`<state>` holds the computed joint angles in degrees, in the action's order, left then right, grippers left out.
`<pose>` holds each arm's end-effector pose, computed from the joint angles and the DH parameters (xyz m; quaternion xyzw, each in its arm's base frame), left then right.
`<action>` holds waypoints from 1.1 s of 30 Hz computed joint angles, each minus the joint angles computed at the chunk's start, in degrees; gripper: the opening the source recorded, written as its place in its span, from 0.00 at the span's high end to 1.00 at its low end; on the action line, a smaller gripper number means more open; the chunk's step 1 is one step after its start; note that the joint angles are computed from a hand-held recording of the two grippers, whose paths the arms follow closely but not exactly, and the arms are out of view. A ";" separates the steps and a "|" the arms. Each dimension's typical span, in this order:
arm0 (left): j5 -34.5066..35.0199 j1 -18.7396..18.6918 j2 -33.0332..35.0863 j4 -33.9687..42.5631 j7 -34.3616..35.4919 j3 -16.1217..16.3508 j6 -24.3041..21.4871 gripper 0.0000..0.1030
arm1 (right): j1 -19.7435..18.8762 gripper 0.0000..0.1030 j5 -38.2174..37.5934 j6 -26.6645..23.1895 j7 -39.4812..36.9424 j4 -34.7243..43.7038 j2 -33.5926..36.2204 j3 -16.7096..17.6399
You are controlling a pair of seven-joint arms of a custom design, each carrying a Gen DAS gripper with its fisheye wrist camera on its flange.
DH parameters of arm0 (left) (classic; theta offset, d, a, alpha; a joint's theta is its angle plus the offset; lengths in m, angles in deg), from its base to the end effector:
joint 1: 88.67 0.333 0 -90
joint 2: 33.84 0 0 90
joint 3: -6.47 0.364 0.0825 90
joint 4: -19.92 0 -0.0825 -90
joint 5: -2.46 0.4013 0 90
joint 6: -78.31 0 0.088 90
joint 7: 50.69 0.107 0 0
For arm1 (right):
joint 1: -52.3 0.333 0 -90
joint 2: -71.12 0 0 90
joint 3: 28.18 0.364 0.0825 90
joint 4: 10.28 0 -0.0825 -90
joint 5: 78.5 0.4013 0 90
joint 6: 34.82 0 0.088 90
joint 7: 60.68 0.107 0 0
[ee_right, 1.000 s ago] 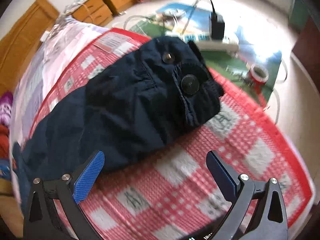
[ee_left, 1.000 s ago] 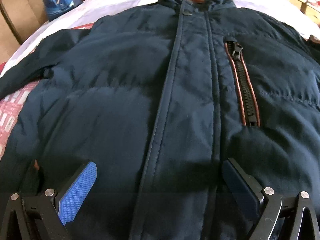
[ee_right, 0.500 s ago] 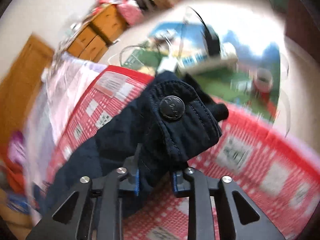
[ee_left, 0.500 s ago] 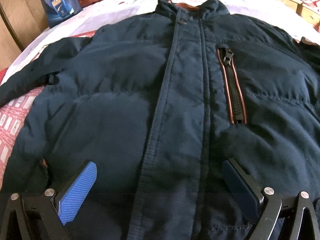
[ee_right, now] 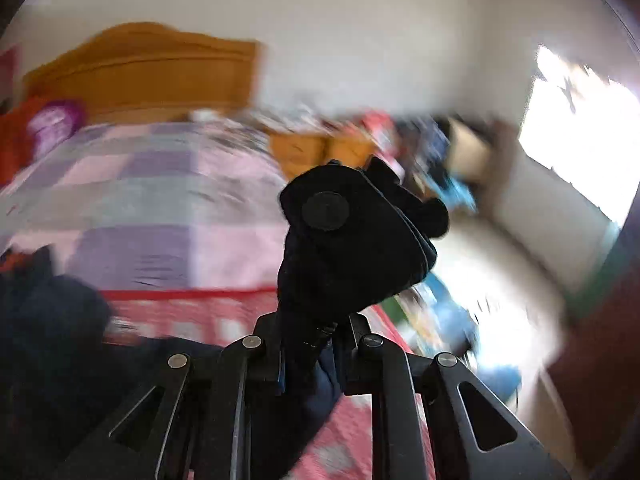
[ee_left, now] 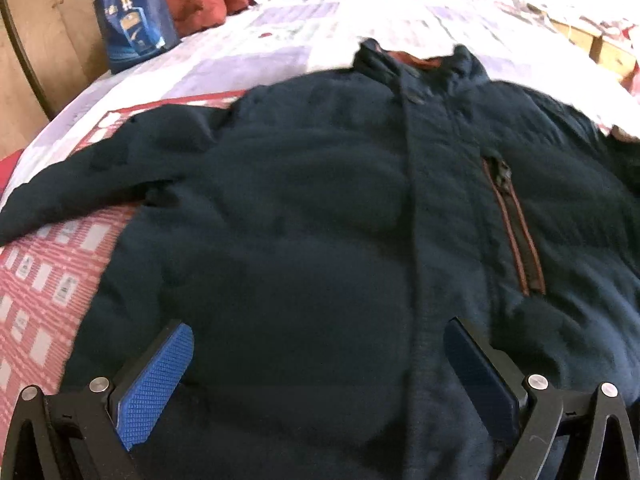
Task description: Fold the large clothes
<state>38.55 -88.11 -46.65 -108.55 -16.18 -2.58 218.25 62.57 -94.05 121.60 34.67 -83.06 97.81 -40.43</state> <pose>0.5157 -0.0815 0.5442 -0.7911 0.5178 -0.1311 0.2982 0.7816 0.0314 0.6553 -0.6552 0.5709 -0.4290 0.2463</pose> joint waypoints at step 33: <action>-11.80 11.95 -10.81 -12.18 23.48 8.13 9.00 0.00 | 16.84 0.23 21.10 -10.90 -22.84 -2.88 6.31 18.65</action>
